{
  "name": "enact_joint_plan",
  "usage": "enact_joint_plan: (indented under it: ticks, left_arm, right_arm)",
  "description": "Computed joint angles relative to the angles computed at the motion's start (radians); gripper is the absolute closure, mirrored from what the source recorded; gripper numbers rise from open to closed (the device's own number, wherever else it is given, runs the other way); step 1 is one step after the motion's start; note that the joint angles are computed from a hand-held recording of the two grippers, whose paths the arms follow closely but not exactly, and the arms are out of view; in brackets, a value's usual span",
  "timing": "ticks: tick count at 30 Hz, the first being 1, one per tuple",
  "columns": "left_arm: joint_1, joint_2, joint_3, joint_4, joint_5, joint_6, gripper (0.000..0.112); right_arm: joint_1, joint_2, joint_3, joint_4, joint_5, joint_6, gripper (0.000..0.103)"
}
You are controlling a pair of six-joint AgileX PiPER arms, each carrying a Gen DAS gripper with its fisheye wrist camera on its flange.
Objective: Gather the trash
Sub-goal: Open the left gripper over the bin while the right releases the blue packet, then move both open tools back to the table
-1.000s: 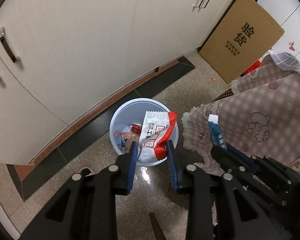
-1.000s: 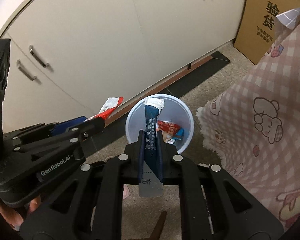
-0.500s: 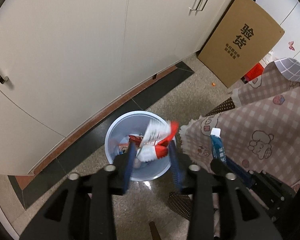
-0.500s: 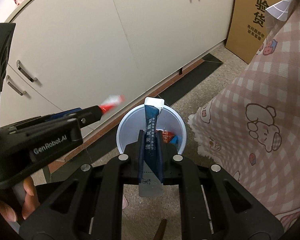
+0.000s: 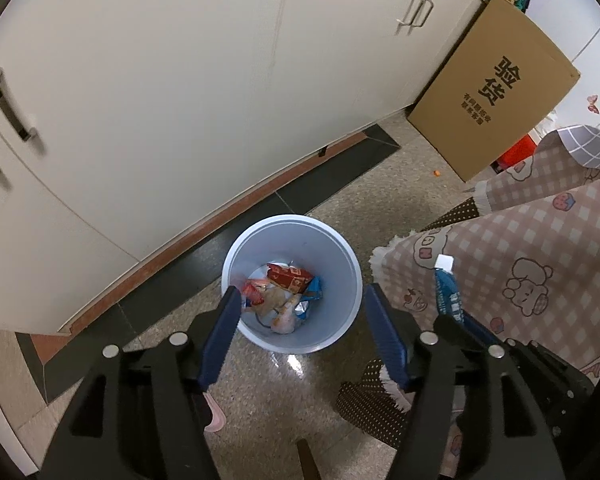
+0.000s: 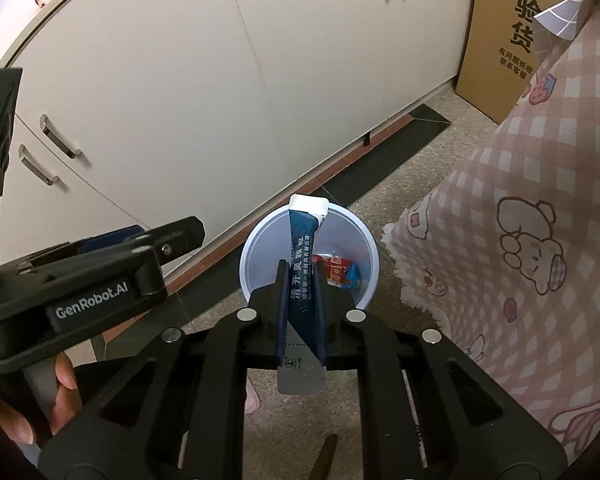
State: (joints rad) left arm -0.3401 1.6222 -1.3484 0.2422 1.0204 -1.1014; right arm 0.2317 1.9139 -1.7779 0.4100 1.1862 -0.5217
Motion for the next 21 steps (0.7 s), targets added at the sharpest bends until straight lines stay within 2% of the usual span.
enact_joint_plan:
  ticks: [12, 16, 17, 19, 20, 21]
  left_arm:
    - [0.027, -0.117, 0.085, 0.038, 0.019, -0.092, 0.043]
    - [0.036, -0.145, 0.088, 0.065, 0.042, -0.119, 0.042]
    - [0.041, -0.155, 0.093, 0.066, 0.044, -0.122, 0.042]
    - [0.048, -0.167, 0.097, 0.065, 0.048, -0.127, 0.042]
    - [0.051, -0.172, 0.097, 0.062, 0.051, -0.126, 0.041]
    - [0.053, -0.178, 0.097, 0.063, 0.053, -0.127, 0.041]
  right_arm:
    - [0.033, -0.024, -0.005, 0.048, -0.028, -0.001, 0.091]
    - [0.045, -0.031, -0.01, 0.073, -0.078, -0.005, 0.089]
    - [0.049, -0.031, -0.014, 0.075, -0.089, -0.007, 0.086]
    - [0.058, -0.017, -0.041, 0.058, -0.088, 0.013, 0.067]
    - [0.059, -0.011, -0.054, 0.061, -0.087, 0.022, 0.052]
    - [0.057, -0.013, -0.055, 0.069, -0.093, 0.022, 0.052]
